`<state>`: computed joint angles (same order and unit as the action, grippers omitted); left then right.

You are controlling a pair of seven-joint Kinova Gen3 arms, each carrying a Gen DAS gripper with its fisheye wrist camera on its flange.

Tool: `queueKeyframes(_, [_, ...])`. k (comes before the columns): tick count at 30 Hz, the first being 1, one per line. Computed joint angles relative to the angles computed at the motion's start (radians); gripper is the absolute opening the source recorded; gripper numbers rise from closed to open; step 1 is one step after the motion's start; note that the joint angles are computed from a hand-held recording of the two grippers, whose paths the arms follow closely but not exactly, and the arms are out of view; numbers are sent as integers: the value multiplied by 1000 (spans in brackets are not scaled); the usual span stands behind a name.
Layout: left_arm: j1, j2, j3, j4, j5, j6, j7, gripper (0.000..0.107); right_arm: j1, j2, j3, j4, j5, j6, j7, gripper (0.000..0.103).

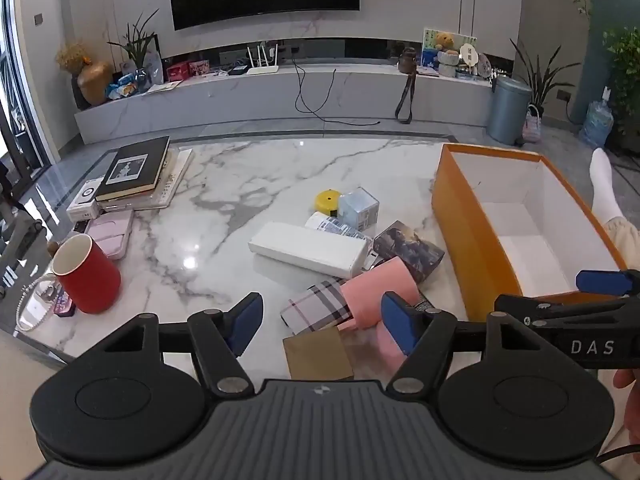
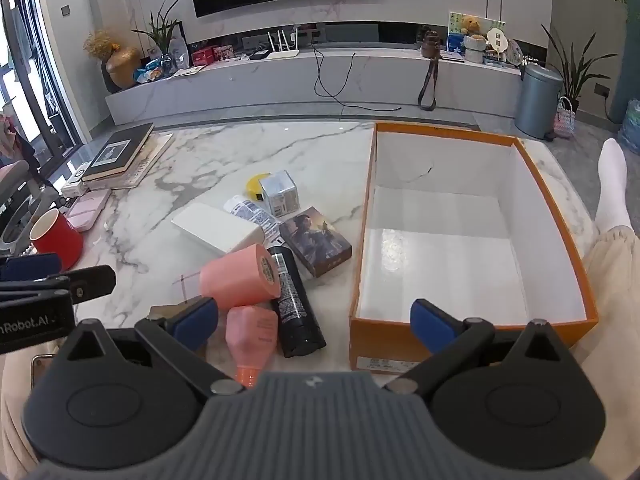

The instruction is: Organize rigid objects

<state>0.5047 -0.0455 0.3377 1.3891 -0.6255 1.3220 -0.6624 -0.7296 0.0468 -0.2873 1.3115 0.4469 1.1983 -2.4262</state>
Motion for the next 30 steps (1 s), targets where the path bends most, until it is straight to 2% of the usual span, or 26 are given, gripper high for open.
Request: queueKeyframes(30, [-11,-12,5,11,0,15,-17,79,-13,1,-8,-4,23,16,-13,101])
